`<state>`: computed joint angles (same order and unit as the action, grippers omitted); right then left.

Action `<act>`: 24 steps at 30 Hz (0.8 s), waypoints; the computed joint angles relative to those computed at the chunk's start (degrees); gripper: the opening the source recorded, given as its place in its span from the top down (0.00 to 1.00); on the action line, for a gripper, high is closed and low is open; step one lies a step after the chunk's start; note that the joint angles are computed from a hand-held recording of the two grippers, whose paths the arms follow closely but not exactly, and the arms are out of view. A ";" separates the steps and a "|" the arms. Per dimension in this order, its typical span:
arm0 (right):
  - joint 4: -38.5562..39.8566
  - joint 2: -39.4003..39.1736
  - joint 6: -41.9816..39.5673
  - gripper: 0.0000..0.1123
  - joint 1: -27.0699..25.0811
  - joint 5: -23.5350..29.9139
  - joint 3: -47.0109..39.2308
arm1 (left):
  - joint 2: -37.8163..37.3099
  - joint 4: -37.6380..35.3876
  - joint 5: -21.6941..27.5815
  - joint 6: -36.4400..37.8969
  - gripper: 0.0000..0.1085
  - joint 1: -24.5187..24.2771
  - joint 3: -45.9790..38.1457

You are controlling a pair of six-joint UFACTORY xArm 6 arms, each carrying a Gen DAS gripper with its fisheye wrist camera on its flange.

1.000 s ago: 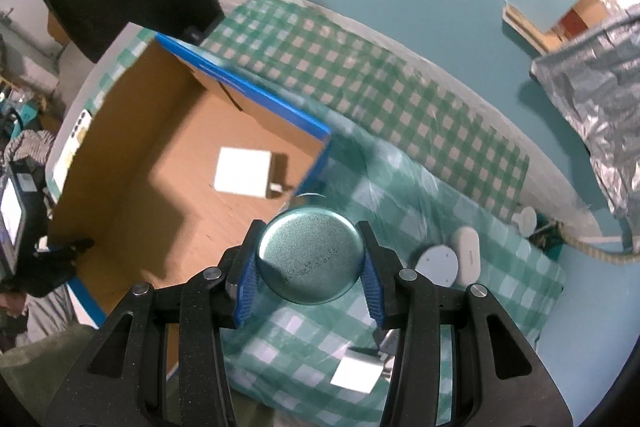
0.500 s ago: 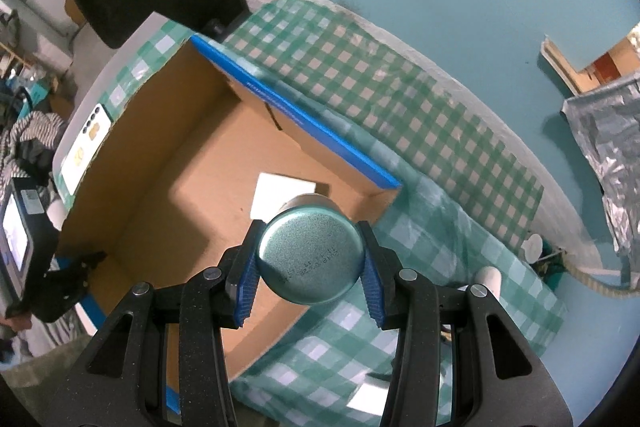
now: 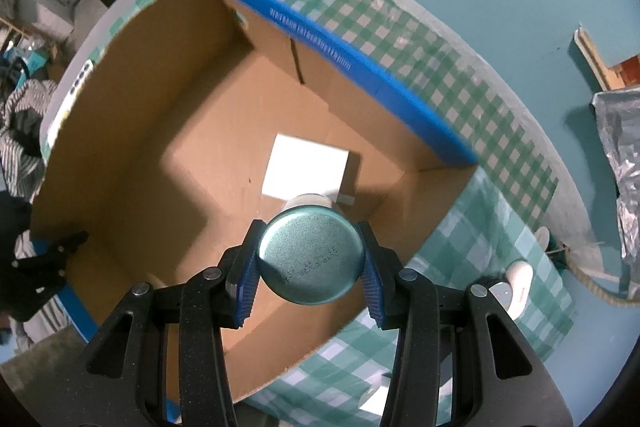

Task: Organize rigid objects
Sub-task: 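Lower the teal canister into the box and open the right gripper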

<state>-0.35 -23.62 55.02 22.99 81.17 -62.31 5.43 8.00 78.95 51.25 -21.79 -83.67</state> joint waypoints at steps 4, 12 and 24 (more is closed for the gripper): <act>0.88 0.32 -0.06 0.61 0.33 -0.65 1.13 | -0.29 0.10 -0.02 -0.21 0.81 -0.29 0.39; 0.11 2.13 -0.63 0.61 0.92 0.76 -0.33 | -0.68 0.40 -0.20 -0.29 0.81 -1.10 0.90; -1.29 1.38 0.48 0.54 1.84 0.66 -0.67 | -0.96 0.24 0.27 -0.82 0.81 -1.25 0.82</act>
<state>-1.64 -22.23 55.50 24.83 81.83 -62.99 4.47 8.24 79.22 50.42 -23.04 -82.86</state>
